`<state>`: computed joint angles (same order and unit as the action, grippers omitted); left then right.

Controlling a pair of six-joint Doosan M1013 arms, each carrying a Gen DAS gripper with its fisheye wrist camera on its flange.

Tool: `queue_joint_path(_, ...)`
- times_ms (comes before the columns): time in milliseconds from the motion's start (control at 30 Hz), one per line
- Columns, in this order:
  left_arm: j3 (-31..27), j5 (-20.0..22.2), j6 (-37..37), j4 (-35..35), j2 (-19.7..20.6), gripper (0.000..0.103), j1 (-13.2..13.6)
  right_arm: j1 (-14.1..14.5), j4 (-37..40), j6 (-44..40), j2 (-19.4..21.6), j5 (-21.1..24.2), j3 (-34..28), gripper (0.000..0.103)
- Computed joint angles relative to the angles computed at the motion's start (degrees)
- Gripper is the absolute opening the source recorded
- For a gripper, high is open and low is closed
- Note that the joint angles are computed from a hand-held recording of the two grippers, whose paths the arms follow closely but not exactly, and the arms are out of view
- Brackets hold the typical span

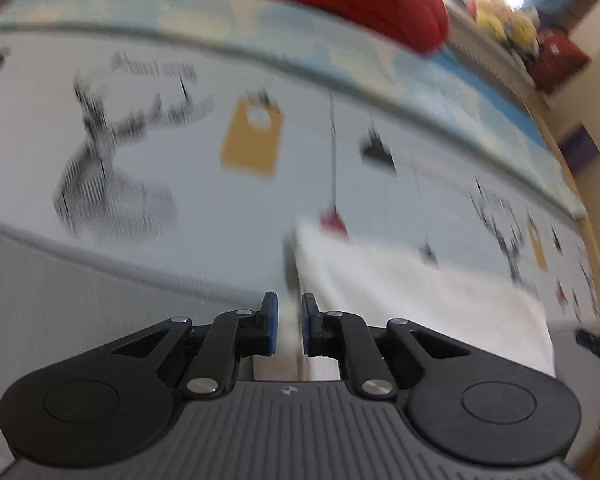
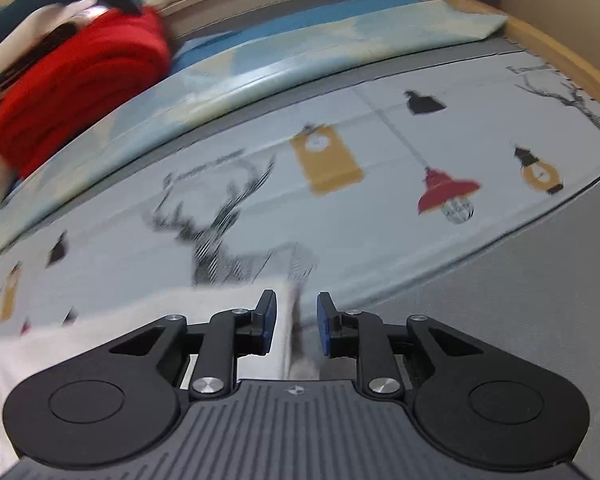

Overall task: Fold small clothes
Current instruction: 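Carry the hem over the shirt toward the collar with both grippers, then lower the hem onto the collar and open both grippers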

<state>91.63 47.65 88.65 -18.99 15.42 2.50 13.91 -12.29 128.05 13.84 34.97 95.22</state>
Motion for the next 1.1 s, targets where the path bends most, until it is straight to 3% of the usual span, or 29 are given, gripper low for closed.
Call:
queue_joint_path(100,1.8,5.9,6.2,-2.9,-1.0,0.017,0.3,-0.4,10.0,-11.2,-2.3,1.3,2.4,0.028)
queue_joint_path(233,4.9,8.1,11.6,-0.5,-3.0,0.038,-0.7,-0.7,17.8,-23.7,-4.6,6.9,5.4,0.030)
queue_joint_path(367,7.2,10.1,16.4,0.0,-4.2,0.039,-1.0,-0.4,19.7,-30.3,-6.5,9.8,8.4,0.034)
queue_joint_path(467,8.2,9.7,15.9,0.0,-4.6,0.039,-0.8,-0.4,20.4,-32.2,-7.2,11.8,9.3,0.037)
queue_joint_path(567,8.7,9.4,14.6,-0.4,-4.6,0.036,-0.8,0.3,18.8,-32.0,-6.9,13.4,9.3,0.037)
queue_joint_path(600,8.9,9.1,14.6,-0.2,-4.7,0.031,-1.0,0.4,19.1,-32.8,-6.9,13.7,9.4,0.036)
queue_joint_path(633,9.0,9.2,15.2,-0.4,-4.7,0.015,-1.0,0.6,19.2,-33.9,-6.8,13.8,9.4,0.031)
queue_joint_path(667,9.1,9.4,15.5,-0.4,-4.9,0.005,-1.3,1.0,18.2,-34.1,-6.8,13.7,9.4,0.009)
queue_joint_path(800,9.9,8.6,19.2,-3.1,-6.6,0.003,-0.8,-0.1,21.3,-35.3,-8.3,11.7,9.7,0.004)
queue_joint_path(900,10.5,9.6,20.8,-3.4,-7.4,0.003,-0.1,-3.4,28.6,-34.4,-10.1,10.0,10.5,0.004)
queue_joint_path(1033,10.7,12.8,18.4,3.9,-6.4,0.004,-1.8,-0.7,16.3,-31.9,-6.9,20.6,9.1,0.000)
queue_joint_path(1100,10.3,12.3,18.3,2.5,-6.6,0.005,-1.4,0.5,10.7,-28.6,-6.1,22.6,8.8,0.000)
